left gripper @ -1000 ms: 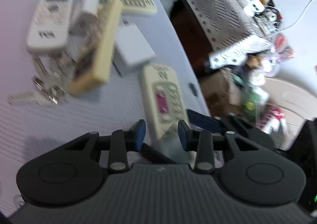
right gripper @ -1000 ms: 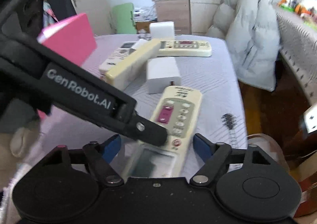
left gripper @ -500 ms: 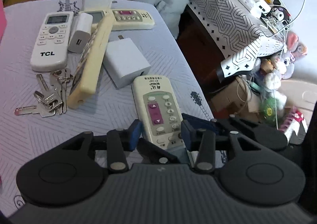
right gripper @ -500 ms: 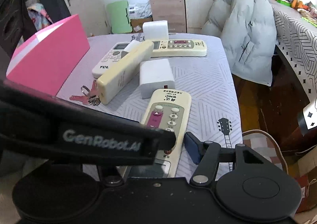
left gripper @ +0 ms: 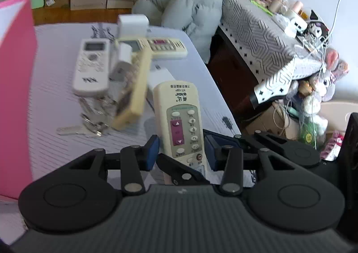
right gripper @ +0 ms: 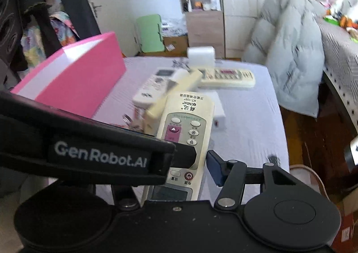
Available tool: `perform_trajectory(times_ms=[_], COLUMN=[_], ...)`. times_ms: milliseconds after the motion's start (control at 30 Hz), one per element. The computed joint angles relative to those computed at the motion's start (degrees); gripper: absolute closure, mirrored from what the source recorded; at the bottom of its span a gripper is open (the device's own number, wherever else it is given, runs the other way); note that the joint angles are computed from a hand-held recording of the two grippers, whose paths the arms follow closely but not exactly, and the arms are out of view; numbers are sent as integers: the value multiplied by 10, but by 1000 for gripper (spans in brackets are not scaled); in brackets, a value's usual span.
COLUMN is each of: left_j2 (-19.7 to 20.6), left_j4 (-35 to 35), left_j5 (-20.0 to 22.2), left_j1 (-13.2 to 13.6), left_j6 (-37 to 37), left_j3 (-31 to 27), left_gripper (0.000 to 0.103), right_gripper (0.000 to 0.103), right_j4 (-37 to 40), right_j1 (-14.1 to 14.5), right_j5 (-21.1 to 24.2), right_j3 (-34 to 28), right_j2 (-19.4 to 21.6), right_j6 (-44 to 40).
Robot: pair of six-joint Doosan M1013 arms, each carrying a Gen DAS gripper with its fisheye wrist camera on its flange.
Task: Organize rigid objects
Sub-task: 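Close the left gripper on the beige remote's end and lift it, then lower the beige remote into the pink box and open the left gripper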
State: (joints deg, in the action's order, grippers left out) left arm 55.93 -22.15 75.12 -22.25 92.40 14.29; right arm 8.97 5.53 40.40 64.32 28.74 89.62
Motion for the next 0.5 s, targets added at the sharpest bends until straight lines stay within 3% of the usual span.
perform_trajectory(times_ms=[400, 467, 500], left_j2=[-46, -54, -56], left_j4=[34, 53, 52], left_j5=[-86, -102, -104], left_j1=[25, 29, 33], left_j6=[-19, -28, -33], left_j3=[24, 29, 27], left_gripper=[62, 62, 62], right_gripper=[48, 58, 58], right_j4=[-9, -12, -8], right_j1=[29, 36, 38], right_j5=[-58, -68, -70], right_j3=[-65, -79, -88], right_j2=[16, 19, 21], right_j6=[-68, -82, -95])
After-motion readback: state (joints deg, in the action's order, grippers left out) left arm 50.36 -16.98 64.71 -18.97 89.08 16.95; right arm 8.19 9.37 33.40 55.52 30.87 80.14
